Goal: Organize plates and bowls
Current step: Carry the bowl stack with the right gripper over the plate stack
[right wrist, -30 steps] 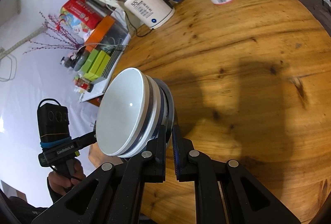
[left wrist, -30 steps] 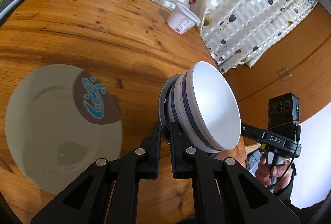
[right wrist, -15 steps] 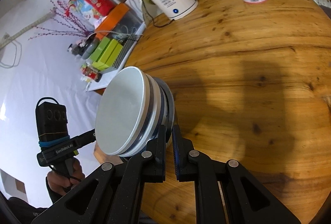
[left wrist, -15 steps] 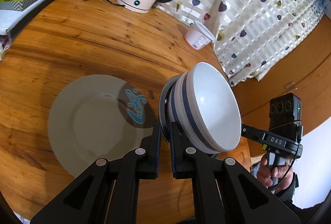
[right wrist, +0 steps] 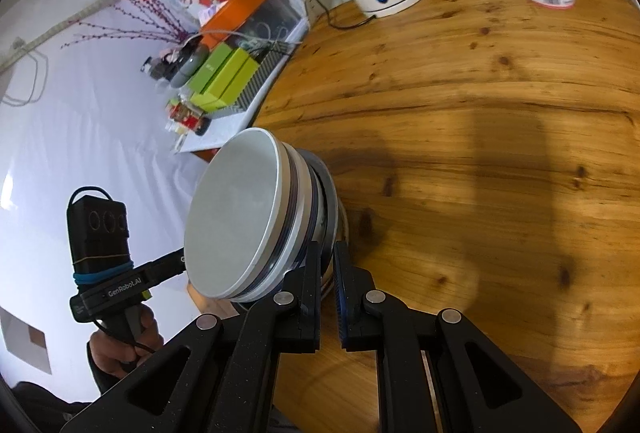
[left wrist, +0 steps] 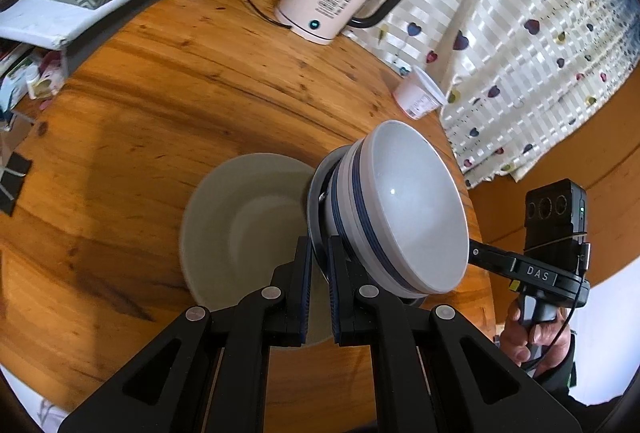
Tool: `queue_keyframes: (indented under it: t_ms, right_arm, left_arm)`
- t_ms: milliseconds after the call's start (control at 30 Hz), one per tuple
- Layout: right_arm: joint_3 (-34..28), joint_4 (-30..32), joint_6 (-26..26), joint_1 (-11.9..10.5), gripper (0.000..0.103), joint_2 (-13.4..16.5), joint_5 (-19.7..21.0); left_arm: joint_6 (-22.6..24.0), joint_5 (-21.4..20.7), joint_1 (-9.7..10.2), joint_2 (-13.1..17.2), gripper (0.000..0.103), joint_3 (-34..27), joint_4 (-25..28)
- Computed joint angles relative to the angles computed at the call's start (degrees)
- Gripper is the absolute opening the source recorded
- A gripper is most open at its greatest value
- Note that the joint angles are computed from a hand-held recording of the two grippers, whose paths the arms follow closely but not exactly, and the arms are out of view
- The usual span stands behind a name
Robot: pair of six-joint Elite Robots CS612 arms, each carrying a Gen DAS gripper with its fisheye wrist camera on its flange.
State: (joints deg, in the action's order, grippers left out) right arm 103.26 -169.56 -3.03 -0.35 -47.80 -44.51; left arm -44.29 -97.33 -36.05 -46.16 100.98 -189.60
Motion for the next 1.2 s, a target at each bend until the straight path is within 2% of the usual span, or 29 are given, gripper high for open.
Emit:
queue_keyframes:
  t_ms: [433, 1200]
  right_arm:
    - [-2.9, 4.28, -1.46, 2.2, 0.009, 1.38, -0.47]
    - [-4.01, 5.47, -1.64, 3.34, 0.009, 1.66, -2.52]
  left_arm:
    - [-1.89, 1.36, 0.78, -0.5, 0.006, 2.02, -0.35]
    - [-2.85, 1.61, 1.2, -0.43, 0.006, 2.54, -0.81]
